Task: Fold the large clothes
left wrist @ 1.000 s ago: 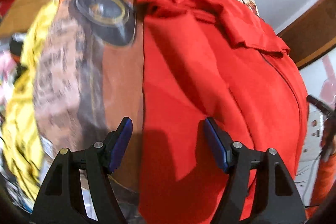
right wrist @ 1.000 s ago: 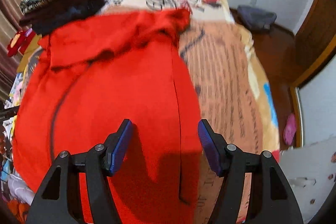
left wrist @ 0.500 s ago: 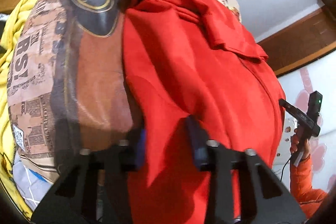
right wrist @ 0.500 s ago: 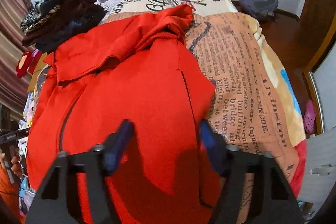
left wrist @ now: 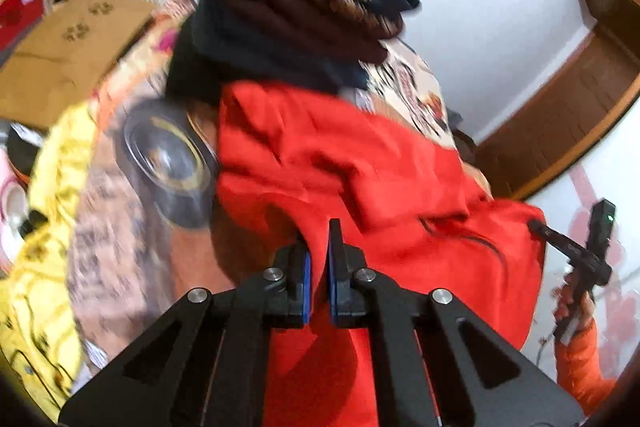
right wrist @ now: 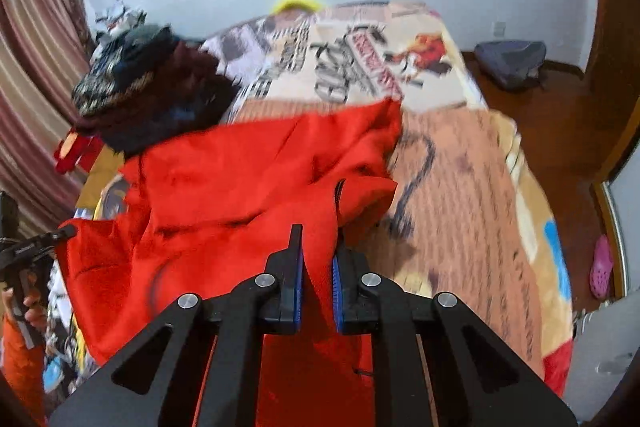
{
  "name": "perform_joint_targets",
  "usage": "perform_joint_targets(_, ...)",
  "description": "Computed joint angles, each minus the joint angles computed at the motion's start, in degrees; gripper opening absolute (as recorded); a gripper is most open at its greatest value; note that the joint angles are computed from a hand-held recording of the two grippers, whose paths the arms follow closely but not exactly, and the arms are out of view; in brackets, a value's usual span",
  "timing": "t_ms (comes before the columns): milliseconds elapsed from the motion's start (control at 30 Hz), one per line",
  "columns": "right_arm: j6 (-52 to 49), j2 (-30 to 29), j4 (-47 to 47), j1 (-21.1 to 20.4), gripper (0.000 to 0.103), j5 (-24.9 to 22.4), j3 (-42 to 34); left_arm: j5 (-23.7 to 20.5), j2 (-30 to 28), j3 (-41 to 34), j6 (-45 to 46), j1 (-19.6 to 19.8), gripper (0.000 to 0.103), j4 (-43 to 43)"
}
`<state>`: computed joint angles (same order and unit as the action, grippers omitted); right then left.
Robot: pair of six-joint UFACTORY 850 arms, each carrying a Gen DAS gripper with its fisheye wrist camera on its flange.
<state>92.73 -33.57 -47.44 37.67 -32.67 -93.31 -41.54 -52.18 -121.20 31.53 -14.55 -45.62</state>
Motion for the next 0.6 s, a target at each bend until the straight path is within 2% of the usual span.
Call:
perform_joint_targets(100,2.03,-1.07,-0.47,-1.03,0.010,-1.06,-0.78,2.41,-2.92,-4.47,-7.47,-0.24,0.005,6.90)
perform_joint_targets(200,-1.47,-2.83,3.60,-2.26,0.011,-1.12,-1.86,-0.36,-8.56,-11.77,-15.66,0.06,0.007,13.20)
perform_joint_targets(300,-6.07,-3.49,8.57,-3.22,0.017,1.18,-1.17,-6.47,-14.62,-19.68,-22.68,0.21,0.007,18.13)
perform_joint_targets(367,-6.62,-2.88,9.13,-3.17,0.024,1.54,-0.20,-8.46,-15.63,-20.37,-24.46,0.20,0.007,19.70)
perform_joint_targets(467,-7.83,-1.08,10.98,-2.84,0.035,0.93,1.38,-10.14,-14.87,-18.91,-22.49,0.27,0.009,18.87)
perform_joint_targets(567,-8.21,0.52,11.12,-2.43,0.038,-0.67,2.57,-8.68,-12.30,-15.27,-20.52,-0.11,0.028,20.81)
perform_joint_targets(600,-7.47,1.55,10.34,-2.05,0.038,-1.09,3.59,-7.63,-10.74,-12.86,-18.95,-0.15,0.038,20.48)
